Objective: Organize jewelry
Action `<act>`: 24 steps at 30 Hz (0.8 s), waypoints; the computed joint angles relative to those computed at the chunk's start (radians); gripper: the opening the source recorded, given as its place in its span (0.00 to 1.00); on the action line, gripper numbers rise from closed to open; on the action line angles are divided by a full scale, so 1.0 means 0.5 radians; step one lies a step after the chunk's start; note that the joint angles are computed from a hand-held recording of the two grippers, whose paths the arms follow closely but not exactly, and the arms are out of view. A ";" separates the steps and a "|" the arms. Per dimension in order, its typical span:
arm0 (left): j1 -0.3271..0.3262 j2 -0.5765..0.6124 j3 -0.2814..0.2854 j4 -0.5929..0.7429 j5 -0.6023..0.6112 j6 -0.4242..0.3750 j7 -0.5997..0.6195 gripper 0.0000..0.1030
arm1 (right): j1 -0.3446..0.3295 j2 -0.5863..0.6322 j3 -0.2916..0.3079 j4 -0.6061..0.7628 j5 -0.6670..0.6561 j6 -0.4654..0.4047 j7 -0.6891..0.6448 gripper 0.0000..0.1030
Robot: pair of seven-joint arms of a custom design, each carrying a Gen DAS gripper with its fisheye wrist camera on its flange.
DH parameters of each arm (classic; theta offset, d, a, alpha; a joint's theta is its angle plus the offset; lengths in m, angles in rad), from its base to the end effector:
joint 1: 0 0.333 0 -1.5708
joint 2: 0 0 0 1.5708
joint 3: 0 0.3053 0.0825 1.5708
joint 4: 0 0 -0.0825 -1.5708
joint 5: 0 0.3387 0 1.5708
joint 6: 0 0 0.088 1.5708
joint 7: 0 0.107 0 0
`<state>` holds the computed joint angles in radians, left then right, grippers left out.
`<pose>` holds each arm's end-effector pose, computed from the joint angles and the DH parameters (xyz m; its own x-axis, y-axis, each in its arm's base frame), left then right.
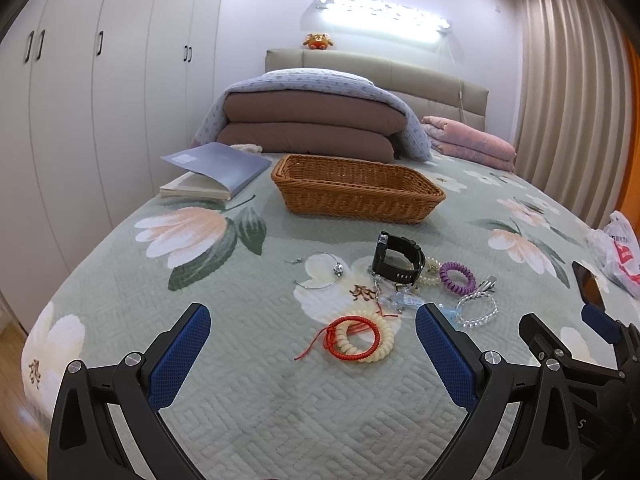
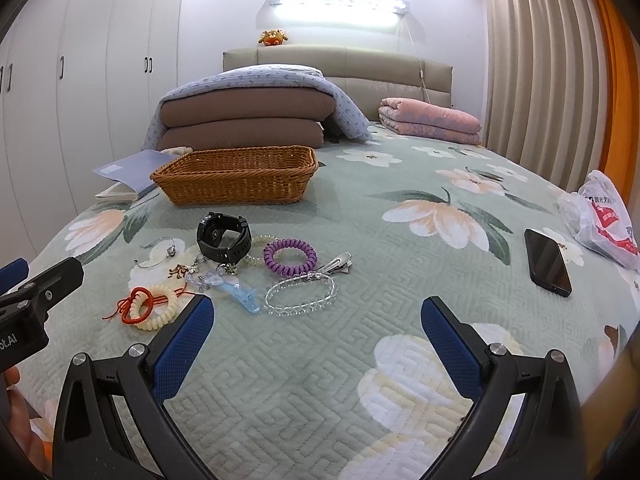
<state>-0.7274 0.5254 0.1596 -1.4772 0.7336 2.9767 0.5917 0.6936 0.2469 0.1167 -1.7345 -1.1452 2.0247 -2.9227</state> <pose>0.5464 -0.4356 0.4851 -0.3562 -0.9310 0.0801 -0.5011 0.1179 -0.8573 0.4586 0.3969 0.4767 -0.4431 -0.8965 -0.0033 -0.4810 0.2408 -0.8430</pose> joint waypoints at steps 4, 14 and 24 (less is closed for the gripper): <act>-0.006 -0.001 0.005 0.000 0.012 -0.004 -0.012 0.99 | 0.002 0.001 0.000 0.002 0.004 -0.006 -0.001 1.00; 0.009 0.000 -0.014 0.006 0.014 -0.017 0.005 0.99 | 0.003 0.003 0.001 0.006 0.012 -0.008 -0.005 1.00; 0.000 0.004 -0.001 0.017 0.058 -0.026 -0.026 0.99 | 0.003 0.003 -0.001 0.004 0.013 -0.003 -0.004 1.00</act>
